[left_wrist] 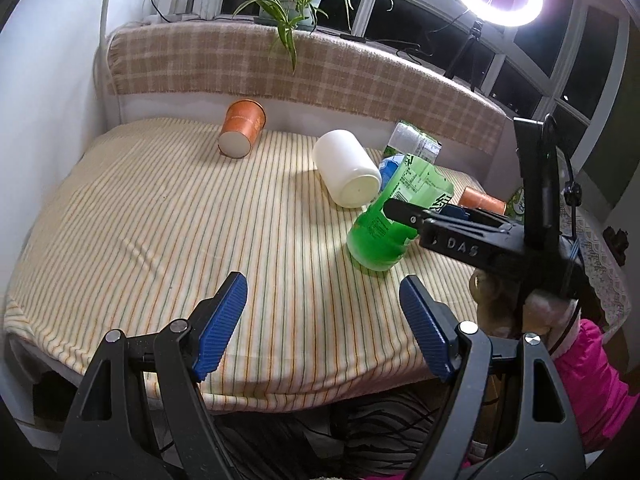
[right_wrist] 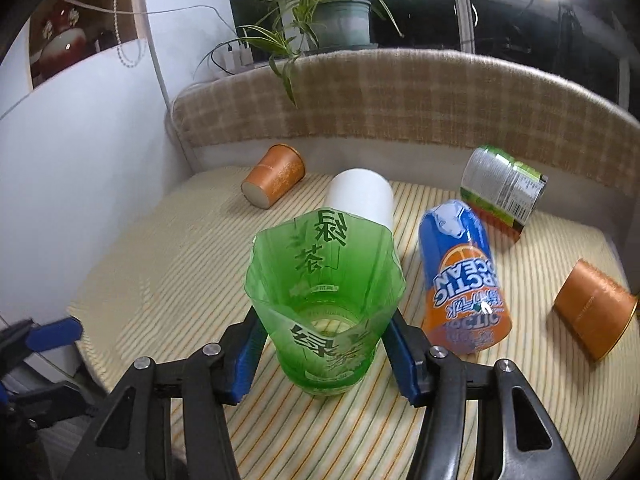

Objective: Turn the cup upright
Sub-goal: 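Rotate the bottle upright with the right tool and set it on the bench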

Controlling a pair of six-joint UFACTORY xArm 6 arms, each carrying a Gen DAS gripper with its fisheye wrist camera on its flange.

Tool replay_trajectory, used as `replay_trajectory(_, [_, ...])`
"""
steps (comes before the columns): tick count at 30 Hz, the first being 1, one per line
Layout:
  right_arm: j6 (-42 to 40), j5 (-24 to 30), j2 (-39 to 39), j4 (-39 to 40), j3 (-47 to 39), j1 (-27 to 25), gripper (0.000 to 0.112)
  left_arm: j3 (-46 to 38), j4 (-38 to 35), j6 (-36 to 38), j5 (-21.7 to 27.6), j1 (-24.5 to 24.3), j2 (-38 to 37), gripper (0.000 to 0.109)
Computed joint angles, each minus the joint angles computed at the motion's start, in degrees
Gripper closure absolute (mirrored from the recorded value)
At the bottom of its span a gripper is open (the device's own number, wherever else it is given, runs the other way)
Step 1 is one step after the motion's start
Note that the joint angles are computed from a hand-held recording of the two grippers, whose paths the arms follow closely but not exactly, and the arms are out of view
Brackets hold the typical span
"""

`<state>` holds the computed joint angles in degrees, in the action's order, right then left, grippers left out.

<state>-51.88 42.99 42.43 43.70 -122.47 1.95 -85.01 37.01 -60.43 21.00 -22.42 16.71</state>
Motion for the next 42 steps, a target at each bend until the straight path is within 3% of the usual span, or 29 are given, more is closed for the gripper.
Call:
replay_trajectory(5, [-3.4,-5.8,-2.1,1.4,4.4,1.0,0.054,-0.1,0.8,-0.6,0.1,0.0,-0.1,0.028])
replay_trajectory(15, [-6.4,-9.5,-3.3,1.8,7.6,1.9,0.054,0.0,0.5,-0.3,-0.1,0.1,-0.2,0.028])
replay_trajectory(42, [-7.8,-9.7,-3.1,2.4,7.4,2.4,0.054,0.0,0.0,-0.5,0.3,0.1,-0.1,0.028])
